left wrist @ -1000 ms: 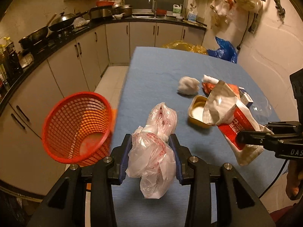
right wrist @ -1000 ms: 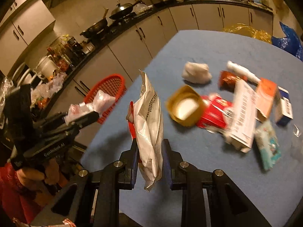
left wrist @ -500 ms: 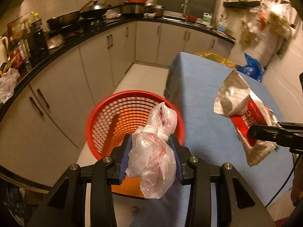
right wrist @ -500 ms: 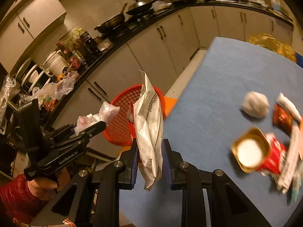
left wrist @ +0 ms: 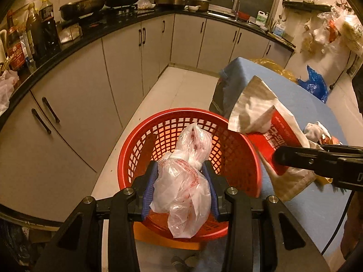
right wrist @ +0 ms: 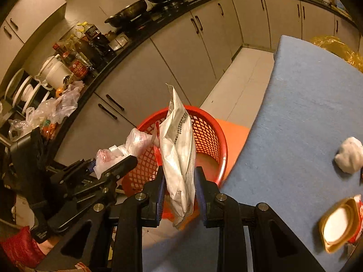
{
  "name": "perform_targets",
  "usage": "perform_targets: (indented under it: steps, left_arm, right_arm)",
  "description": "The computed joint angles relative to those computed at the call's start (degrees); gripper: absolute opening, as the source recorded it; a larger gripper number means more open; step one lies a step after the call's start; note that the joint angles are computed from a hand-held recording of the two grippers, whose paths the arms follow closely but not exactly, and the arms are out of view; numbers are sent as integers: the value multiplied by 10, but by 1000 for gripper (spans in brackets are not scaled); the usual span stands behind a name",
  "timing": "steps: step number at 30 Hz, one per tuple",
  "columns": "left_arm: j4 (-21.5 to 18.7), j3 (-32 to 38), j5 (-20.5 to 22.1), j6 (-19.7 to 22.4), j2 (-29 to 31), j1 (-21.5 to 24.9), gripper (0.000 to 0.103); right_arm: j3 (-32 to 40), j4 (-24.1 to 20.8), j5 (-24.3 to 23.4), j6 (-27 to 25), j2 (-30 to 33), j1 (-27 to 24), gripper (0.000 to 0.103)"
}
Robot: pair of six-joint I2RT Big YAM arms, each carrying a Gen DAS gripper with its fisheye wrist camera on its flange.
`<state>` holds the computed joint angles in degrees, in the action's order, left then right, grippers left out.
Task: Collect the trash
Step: 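Carry both bags over the red basket and open both grippers, then move both tools back over the table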
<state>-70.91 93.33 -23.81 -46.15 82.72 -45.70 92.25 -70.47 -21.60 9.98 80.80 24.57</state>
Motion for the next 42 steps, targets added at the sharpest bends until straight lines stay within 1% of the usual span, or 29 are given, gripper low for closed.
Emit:
perform_targets:
  steps: [2,3,5,7,9,10,12,13,14,15,16,17,19,21,23,26,29,31,33,34,36,38,39,41,42]
  left_arm:
    - [-1,-1,4,5,3,5,39]
    - [1,-3,8,8,3,8,40]
    - [3,-5,9,4,2,9,49]
    - [7,-8,3,2,-1,9,64]
    - [2,-5,-8,2,1,5,71]
    - [-3,-1,-11,2,3,3,71]
    - [-6,5,-17,3,3,0,72]
    - [-10,8,-23,1,4,-2,75]
    - [-17,13,-30,-2,5,-5,77]
    - [-25,19,-40,-8,6,-11,82]
    - [-30,22,-50,-13,6,-16,84]
    - [-34,26,-61,-18,6,-21,84]
    - [-40,34,-74,-22,8,-36,85]
    - [-48,44,-85,-26,12,-54,85]
    - [-50,51,-86,-25,15,-73,85]
    - [-49,60,-80,-22,22,-98,85]
    - [-47,82,-68,-15,42,-122,85]
    - [-44,101,-54,-3,61,-133,85]
    - [-52,131,-49,7,87,-144,85]
    - [-57,146,-49,7,99,-150,85]
    - [-68,189,-36,8,130,-157,85]
    - [-72,229,-22,15,157,-161,85]
    - [-74,253,-15,17,174,-164,85]
    - [-89,308,6,18,214,-168,85]
    - [-94,326,11,17,228,-169,85]
  right_arm:
    - [2,3,5,4,7,1,30]
    - [1,4,7,4,9,1,32]
    - [0,7,10,2,10,0,52]
    - [-6,14,18,6,5,-2,63]
    - [-5,14,16,5,-1,-6,64]
    - [-6,14,22,2,-6,-7,64]
    - [-7,15,46,-6,-18,-8,68]
    - [-10,18,58,-8,-26,-9,75]
    - [-14,22,67,-10,-34,-11,80]
    - [-23,29,81,-12,-50,-15,82]
    - [-28,29,102,-15,-61,-16,86]
    - [-33,30,119,-17,-71,-17,88]
    - [-50,36,133,-25,-97,-28,89]
    - [-73,32,147,-32,-131,-47,92]
    - [-94,28,139,-33,-160,-69,92]
    - [-123,10,136,-40,-201,-101,92]
    - [-154,-7,126,-59,-245,-151,92]
    - [-169,-18,110,-77,-266,-193,92]
    - [-180,-30,93,-101,-281,-246,92]
    - [-183,-39,76,-115,-284,-278,92]
    - [-184,-57,41,-147,-287,-346,92]
    - [-181,-69,12,-182,-286,-406,92]
    - [-181,-73,4,-194,-286,-425,92]
    - [-178,-88,-21,-236,-282,-480,92]
    - [-175,-100,-36,-267,-274,-511,92]
